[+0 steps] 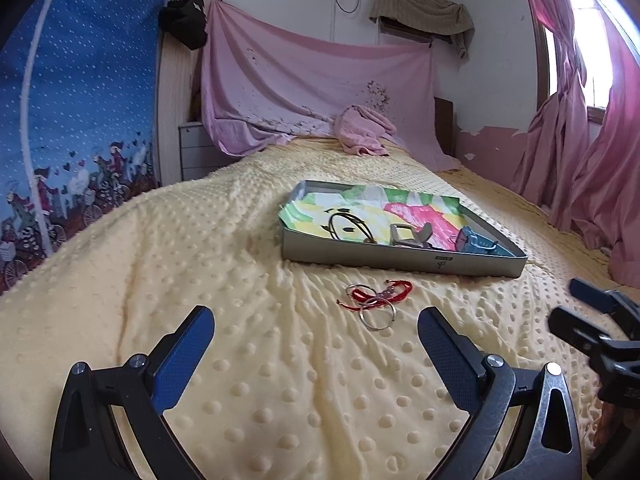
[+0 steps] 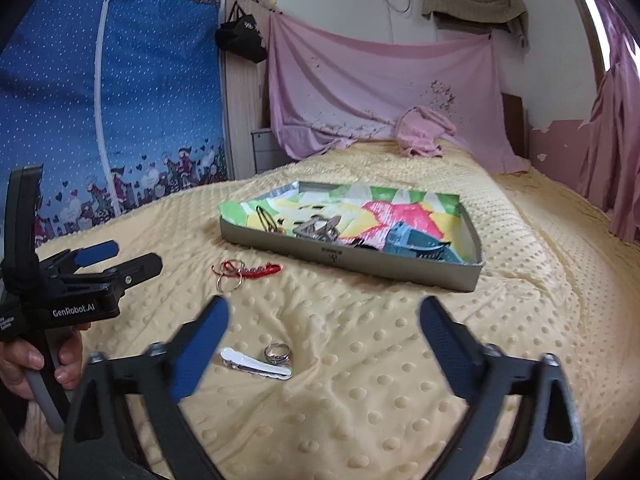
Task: Organize jewelry
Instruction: 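Move both tools toward the red bracelet and white hair clip on the quilt, then grasp the silver keyring with the left tool while the right tool grasps the silver finger ring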
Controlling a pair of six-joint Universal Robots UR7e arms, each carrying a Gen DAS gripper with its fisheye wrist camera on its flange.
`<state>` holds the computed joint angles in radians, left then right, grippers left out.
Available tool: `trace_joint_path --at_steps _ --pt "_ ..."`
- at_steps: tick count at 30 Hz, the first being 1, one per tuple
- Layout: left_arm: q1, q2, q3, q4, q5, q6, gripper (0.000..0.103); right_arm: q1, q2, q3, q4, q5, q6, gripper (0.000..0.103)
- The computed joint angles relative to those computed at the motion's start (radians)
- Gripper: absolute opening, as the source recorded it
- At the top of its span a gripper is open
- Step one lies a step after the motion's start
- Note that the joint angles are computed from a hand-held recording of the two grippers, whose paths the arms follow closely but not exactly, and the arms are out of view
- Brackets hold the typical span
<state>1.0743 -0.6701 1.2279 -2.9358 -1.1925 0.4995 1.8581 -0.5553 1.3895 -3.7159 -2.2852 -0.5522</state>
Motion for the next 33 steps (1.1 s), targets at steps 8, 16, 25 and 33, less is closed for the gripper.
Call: trace_joint_path --at_steps 8,16,25,33 --pt "0.013 0.040 -0.098 0.201 -0.073 -0.048 0.056 -0.029 -0.009 -0.011 0.164 0.043 0.062 0.052" --pt "0.024 0.105 -0.227 0.416 -0.098 -0.092 0.028 -0.051 -0.007 -0.033 0.318 0.100 0.097 0.027" --pt "0.033 0.155 -0.319 0.518 -0.096 -0.145 0.025 -0.066 -0.017 -0.032 0.429 0.113 0.165 0.026" --pt "0.030 0.168 -0.333 0.532 -0.070 -0.153 0.008 -0.069 -0.007 -0.052 0.474 0.102 0.184 0.023"
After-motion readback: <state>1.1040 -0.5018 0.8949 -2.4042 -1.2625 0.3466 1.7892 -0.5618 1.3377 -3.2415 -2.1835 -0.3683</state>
